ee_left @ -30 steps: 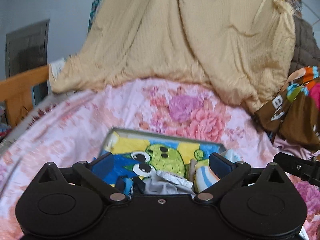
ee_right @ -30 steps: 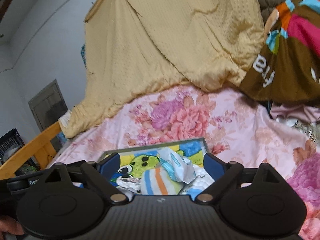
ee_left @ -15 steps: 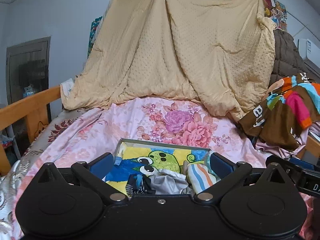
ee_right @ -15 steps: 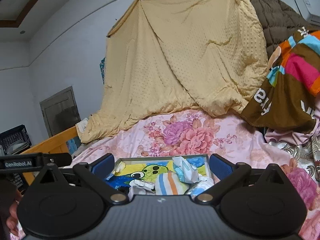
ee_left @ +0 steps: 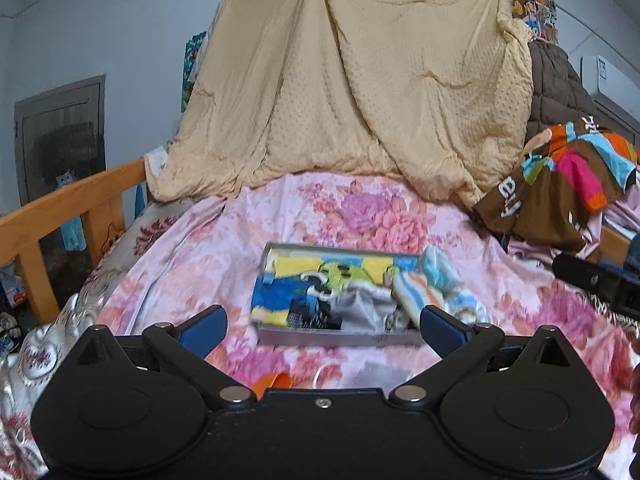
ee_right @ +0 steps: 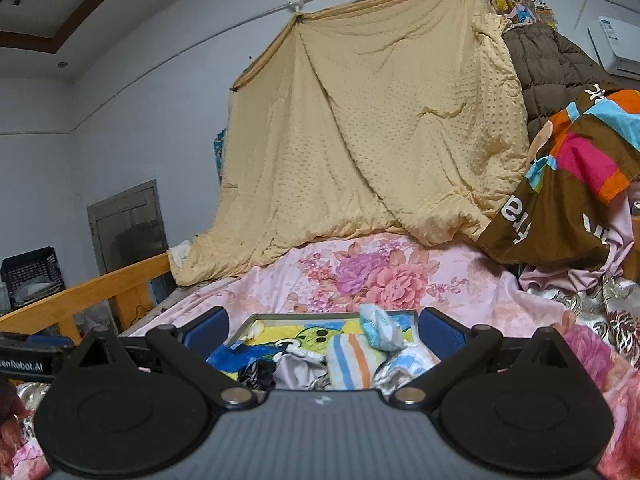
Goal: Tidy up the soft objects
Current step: 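Move both tools back toward the orange strap and grey mask beside the tray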
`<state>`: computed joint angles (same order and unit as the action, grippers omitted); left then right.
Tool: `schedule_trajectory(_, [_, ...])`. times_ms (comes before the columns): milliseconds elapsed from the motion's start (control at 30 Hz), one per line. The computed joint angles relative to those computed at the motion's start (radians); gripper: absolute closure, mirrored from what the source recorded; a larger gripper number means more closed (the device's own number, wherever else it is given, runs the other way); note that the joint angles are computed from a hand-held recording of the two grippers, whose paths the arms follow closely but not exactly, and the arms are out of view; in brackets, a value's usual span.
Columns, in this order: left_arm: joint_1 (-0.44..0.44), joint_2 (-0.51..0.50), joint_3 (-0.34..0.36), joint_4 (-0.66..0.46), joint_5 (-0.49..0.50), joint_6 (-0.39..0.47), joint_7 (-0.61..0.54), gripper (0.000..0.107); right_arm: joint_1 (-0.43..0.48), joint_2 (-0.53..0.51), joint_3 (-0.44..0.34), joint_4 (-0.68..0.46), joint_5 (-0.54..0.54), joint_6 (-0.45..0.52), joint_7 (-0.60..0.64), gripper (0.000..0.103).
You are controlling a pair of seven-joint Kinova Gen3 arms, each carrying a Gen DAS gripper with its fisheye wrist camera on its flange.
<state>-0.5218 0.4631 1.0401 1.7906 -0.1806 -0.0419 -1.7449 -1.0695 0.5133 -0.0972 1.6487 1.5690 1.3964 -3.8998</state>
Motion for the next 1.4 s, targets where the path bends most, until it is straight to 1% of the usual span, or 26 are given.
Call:
schedule_trajectory(100, [-0.050,0.003,0.030,0.032,-0.011,0.005,-0.005,0.005,-0.020,0.015,-0.006,-0.006,-0.004,0.012,0.007,0.000])
schedule_trajectory(233, [-0.081,0.022,0.043,0.028,0.009,0.077,-0.042,0.005,-0.041,0.033,-0.010,-0.024,-0.025,0.007,0.025,0.000])
schedule_trajectory(400, [-0.085,0.045,0.021,0.027,0.052,0.133,-0.117,0.005,-0.048,0.050,-0.009,-0.053,-0.060,-0.050,0.069,0.000])
schedule_trajectory(567, [-0.054,0.053,-0.035,0.025,0.088,0.157,-0.192,0.005,-0.037,0.068,0.002,-0.089,-0.101,-0.143,0.142,0.000])
schedule_trajectory(700, [-0.007,0.060,-0.102,0.001,0.131,0.189,-0.227,0.005,-0.039,0.090,0.021,-0.120,-0.134,-0.193,0.198,0.000])
schedule_trajectory(800, [0.015,0.065,-0.136,-0.007,0.166,0.200,-0.254,0.005,-0.041,0.105,0.037,-0.145,-0.161,-0.225,0.244,0.000])
schedule_trajectory(1133, [0.064,0.070,-0.218,-0.016,0.275,0.221,-0.360,0.005,-0.043,0.110,0.072,-0.167,-0.229,-0.295,0.300,0.000])
schedule_trajectory(1400, [0.093,0.065,-0.270,-0.024,0.370,0.235,-0.440,0.005,-0.043,0.115,0.089,-0.182,-0.271,-0.328,0.343,0.000])
